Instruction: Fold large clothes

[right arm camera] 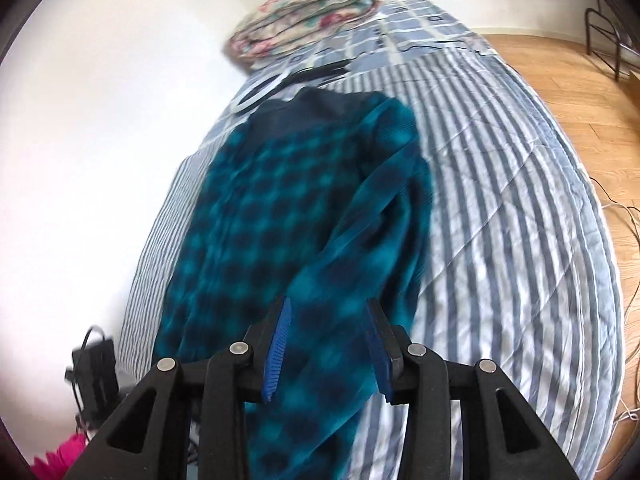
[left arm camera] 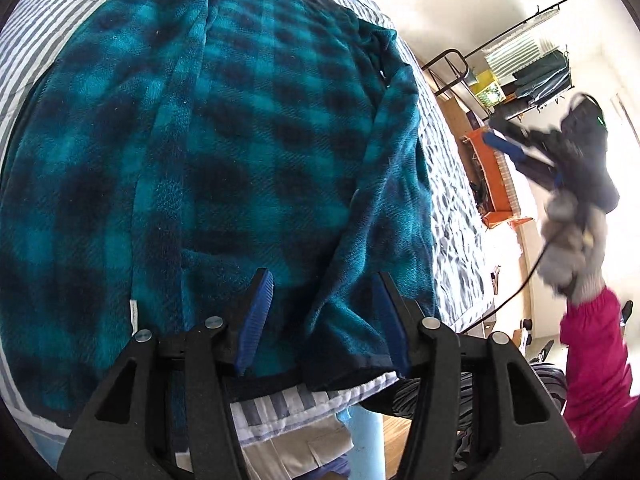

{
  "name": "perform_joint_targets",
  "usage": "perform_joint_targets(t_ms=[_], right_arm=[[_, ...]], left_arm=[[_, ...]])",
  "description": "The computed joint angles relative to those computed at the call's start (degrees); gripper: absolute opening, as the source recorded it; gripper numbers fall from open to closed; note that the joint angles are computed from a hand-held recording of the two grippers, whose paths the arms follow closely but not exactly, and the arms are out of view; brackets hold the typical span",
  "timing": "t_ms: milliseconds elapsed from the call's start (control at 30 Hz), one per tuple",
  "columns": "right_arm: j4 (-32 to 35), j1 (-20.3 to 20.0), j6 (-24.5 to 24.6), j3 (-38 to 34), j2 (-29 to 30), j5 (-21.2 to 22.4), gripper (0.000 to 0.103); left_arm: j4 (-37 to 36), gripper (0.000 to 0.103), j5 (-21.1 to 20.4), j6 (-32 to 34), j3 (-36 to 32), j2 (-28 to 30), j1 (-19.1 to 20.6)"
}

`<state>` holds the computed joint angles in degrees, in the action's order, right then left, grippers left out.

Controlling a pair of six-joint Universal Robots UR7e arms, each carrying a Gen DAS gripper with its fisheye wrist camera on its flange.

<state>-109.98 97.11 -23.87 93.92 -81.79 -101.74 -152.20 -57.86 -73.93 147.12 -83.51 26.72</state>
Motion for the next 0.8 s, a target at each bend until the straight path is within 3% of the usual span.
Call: perform_joint_targets(t_ms=[400, 600, 700, 733, 767, 800], right_arm=[[-6.0, -3.7, 10.0, -13.4, 16.6, 2.5, 0.046], [-7.7, -4.0, 12.9, -18.1, 22.7, 0.9, 0.042], [-6.8, -4.3, 13.2, -20.0, 24.5, 1.6, 0.02], [-6.8, -4.1, 13.2, -20.2, 24.8, 1.1, 0.01], [-7.1, -3.8, 13.0, -20.3, 25.0, 0.5, 0.005], [-7.7, -3.5, 12.8, -20.1, 24.9, -0.2, 0.003]], left_arm=[[-5.3, 0.053, -2.5, 6.7, -0.5, 3.1, 4.0], [-7.3, 0.053, -4.3, 7.8, -0.2, 3.1, 4.8], [-8.3, 0.053, -5.5, 8.7, -0.1, 3.4, 5.1], [-8.4, 0.046, -5.5, 9.0, -0.2, 3.6, 5.0], [-8.2, 0.029, -5.8, 9.6, -0.5, 4.0, 4.9], [-8.6, 0.02, -6.2, 10.7, -1.2, 5.0, 5.3]])
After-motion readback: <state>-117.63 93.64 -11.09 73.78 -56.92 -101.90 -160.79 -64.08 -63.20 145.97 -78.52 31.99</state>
